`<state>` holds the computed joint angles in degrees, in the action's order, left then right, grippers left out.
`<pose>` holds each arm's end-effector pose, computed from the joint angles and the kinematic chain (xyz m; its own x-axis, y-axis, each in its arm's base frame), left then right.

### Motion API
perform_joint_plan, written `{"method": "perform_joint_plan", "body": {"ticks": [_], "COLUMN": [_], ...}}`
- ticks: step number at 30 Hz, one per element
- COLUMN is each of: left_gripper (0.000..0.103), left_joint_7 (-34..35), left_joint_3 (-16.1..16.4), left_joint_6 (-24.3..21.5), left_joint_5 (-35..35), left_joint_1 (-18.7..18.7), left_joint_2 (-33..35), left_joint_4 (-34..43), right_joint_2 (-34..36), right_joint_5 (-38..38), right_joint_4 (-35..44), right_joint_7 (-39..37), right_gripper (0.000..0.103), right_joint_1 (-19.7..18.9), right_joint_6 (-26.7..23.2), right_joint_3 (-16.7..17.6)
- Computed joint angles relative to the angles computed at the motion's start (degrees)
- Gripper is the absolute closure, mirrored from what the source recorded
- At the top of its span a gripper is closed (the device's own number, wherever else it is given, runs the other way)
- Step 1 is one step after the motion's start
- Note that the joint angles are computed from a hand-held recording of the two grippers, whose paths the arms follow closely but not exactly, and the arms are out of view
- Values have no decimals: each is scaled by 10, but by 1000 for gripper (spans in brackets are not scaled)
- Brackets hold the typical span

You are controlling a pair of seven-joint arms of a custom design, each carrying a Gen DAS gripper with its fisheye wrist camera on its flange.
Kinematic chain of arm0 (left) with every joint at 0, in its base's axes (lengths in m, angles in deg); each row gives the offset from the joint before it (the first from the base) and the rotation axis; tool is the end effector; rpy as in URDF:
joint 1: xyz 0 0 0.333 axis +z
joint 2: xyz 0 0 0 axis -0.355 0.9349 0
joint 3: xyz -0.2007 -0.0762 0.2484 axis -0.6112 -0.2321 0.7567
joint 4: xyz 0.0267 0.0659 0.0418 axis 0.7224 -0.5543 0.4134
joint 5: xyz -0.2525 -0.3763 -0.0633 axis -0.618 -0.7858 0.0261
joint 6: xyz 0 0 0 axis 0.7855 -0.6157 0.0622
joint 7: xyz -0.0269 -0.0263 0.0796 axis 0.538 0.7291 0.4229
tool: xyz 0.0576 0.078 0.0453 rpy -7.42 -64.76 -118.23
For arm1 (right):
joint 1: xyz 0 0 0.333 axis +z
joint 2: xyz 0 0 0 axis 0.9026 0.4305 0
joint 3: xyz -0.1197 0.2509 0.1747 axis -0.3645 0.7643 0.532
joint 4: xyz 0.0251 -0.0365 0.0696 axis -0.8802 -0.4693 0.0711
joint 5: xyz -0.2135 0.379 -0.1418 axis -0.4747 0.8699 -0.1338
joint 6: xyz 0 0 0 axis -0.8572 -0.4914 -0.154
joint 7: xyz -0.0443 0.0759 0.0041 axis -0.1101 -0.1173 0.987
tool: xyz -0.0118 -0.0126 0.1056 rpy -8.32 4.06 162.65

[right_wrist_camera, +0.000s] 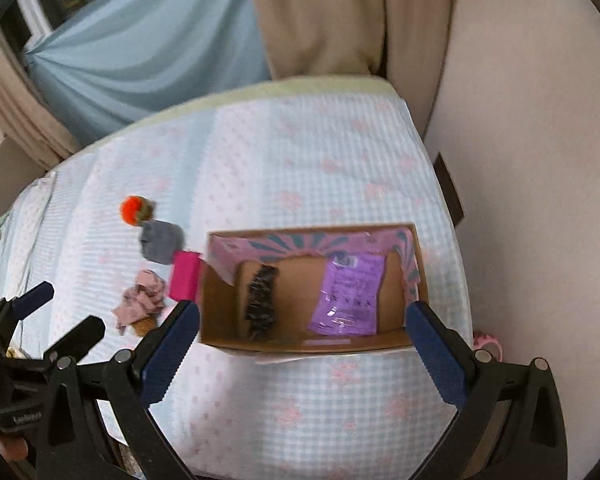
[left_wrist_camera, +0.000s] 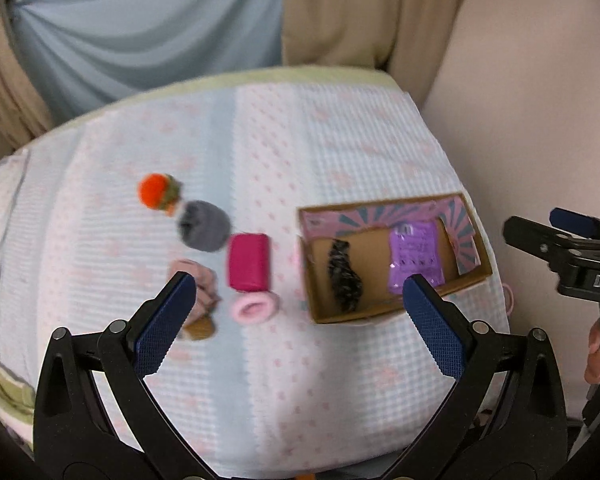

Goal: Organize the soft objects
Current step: 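Open both tools to drop scrunchie and packet into the box, then grasp the beige fabric with the left tool while the right tool grasps the pink cuff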

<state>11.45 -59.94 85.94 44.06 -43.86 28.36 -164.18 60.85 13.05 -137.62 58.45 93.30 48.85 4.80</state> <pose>0.4278 -0.3980 0.6157 0.3452 -0.9373 0.0490 -0.8027 -0.3218 -0.5021 0.5379 0.4233 0.6010 0.4719 -0.8760 -0.1002 -0.8048 -0.3815 -0.4548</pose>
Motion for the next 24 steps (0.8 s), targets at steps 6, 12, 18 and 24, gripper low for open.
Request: {"method": "perform_joint_plan", "body": {"ticks": [6,12,18,24], "left_gripper": [0,0,0,0], "left_joint_7": [-10,-10,13,44], "left_joint_3": [-6,0,19,41], "left_joint_6": [-35,-61,-53,8], "left_joint_5": [10,-8,-44,-70], "left_joint_1": [3,8,5,-5], "left_joint_2": [-126,-238,-329,-411], "left_joint_4": [-74,-147,-227,-332], "right_joint_2": [-56,-74,-67,-42], "right_joint_5": [-9,-37,-89,-123], "right_joint_4": [-38,-58,-66,-80], "right_joint_7": [36,88,143,191], "right_gripper": [0,0,0,0], "right_joint_1": [15,33,55,82], "right_joint_6": [32,46,74,111], "right_joint_3": [21,45,65,73]}}
